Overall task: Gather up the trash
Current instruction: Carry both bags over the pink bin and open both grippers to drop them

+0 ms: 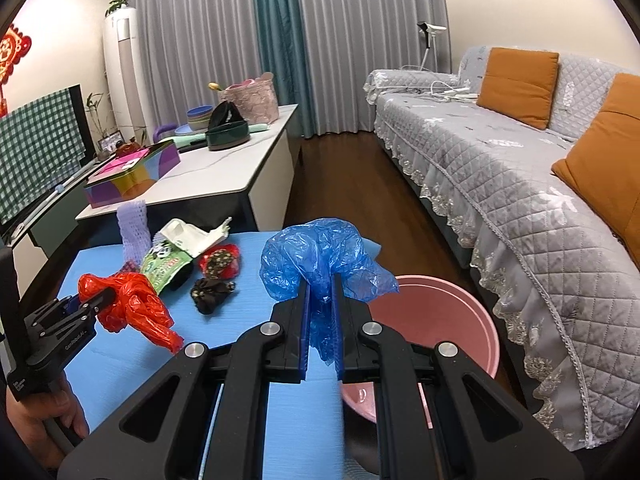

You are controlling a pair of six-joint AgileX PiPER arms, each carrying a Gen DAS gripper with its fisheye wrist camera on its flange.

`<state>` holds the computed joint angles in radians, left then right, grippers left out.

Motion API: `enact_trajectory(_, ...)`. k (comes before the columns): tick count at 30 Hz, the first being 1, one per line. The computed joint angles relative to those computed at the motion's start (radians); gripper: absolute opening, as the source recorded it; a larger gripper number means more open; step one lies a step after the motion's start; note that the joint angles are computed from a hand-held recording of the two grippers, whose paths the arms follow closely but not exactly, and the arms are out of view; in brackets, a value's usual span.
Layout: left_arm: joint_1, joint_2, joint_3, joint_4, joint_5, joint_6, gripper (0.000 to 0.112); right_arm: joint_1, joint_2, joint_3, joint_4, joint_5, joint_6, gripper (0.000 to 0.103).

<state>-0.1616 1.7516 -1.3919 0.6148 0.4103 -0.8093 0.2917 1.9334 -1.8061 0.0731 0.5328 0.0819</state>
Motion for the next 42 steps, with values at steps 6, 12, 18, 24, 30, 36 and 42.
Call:
enact_trajectory(6, -0.042, 0.069, -0.082, -0.014, 0.020, 0.011, 0.028, -0.046, 0.012, -0.009, 0.016, 0.001, -0.021, 0.010)
enact_trajectory(12, -0.077, 0.127, -0.158, -0.027, 0.035, 0.036, 0.028, -0.093, 0.037, -0.050, 0.041, 0.022, -0.046, 0.010)
enact_trajectory(18, -0.094, 0.175, -0.249, -0.094, 0.070, 0.097, 0.028, -0.122, 0.079, -0.141, 0.035, 0.071, -0.041, 0.010)
enact_trajectory(24, -0.131, 0.247, -0.368, -0.145, 0.105, 0.163, 0.028, -0.141, 0.119, -0.234, 0.005, 0.110, -0.033, 0.010)
enact_trajectory(30, -0.158, 0.334, -0.512, -0.238, 0.142, 0.268, 0.028, -0.166, 0.184, -0.341, -0.001, 0.174, -0.032, 0.010)
enact_trajectory(36, -0.189, 0.461, -0.711, -0.331, 0.203, 0.367, 0.028, -0.166, 0.242, -0.422, -0.017, 0.222, -0.038, 0.010)
enact_trajectory(42, -0.220, 0.614, -0.957, -0.429, 0.294, 0.482, 0.028, -0.168, 0.303, -0.509, -0.044, 0.267, -0.017, 0.010)
